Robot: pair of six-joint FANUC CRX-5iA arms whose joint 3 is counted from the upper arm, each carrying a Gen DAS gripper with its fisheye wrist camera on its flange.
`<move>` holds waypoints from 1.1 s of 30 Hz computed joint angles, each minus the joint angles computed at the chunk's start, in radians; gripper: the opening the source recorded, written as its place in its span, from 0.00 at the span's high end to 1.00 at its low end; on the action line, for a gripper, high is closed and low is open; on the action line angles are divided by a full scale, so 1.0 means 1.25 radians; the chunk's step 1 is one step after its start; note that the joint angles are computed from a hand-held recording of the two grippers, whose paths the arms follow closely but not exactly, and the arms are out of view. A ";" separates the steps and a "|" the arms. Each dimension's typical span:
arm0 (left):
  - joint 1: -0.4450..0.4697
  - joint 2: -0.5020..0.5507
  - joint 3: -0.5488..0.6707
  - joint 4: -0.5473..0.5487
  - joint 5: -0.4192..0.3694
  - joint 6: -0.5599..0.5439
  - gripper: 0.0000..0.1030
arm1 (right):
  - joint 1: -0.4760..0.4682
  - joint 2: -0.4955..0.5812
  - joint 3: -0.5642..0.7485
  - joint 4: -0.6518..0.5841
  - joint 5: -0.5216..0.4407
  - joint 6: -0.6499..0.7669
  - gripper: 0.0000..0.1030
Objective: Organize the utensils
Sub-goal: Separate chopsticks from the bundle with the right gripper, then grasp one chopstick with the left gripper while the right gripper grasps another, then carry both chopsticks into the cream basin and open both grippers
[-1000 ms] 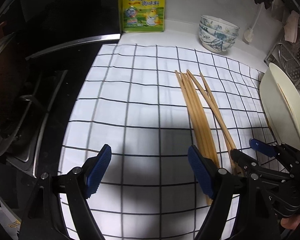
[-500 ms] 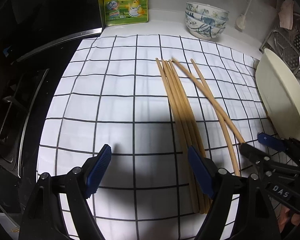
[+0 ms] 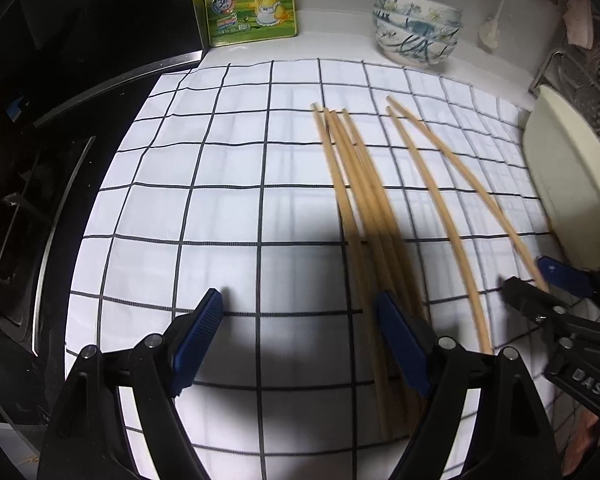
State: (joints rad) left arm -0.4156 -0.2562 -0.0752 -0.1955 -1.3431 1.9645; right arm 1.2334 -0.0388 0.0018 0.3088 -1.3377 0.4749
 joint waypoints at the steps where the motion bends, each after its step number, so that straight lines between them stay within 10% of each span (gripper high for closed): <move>1: -0.006 0.001 0.003 -0.011 0.002 0.007 0.25 | -0.001 0.000 0.000 0.002 0.001 0.000 0.48; 20: 0.003 0.014 0.012 -0.008 0.017 0.003 0.33 | -0.029 0.050 0.022 0.032 0.012 0.037 0.48; 25: 0.004 0.035 0.030 -0.001 0.029 -0.002 0.52 | -0.030 0.064 0.024 0.057 0.021 0.048 0.64; 29: 0.003 0.043 0.037 0.017 0.032 -0.021 0.90 | -0.023 0.077 0.038 0.059 0.026 0.089 0.92; 33: 0.013 0.037 0.031 0.040 0.024 -0.029 0.93 | -0.022 0.077 0.047 0.042 0.028 0.095 0.94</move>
State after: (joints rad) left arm -0.3990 -0.2094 -0.0364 -0.1458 -1.3136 1.9285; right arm 1.2053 0.0574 0.0602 0.3615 -1.3030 0.5940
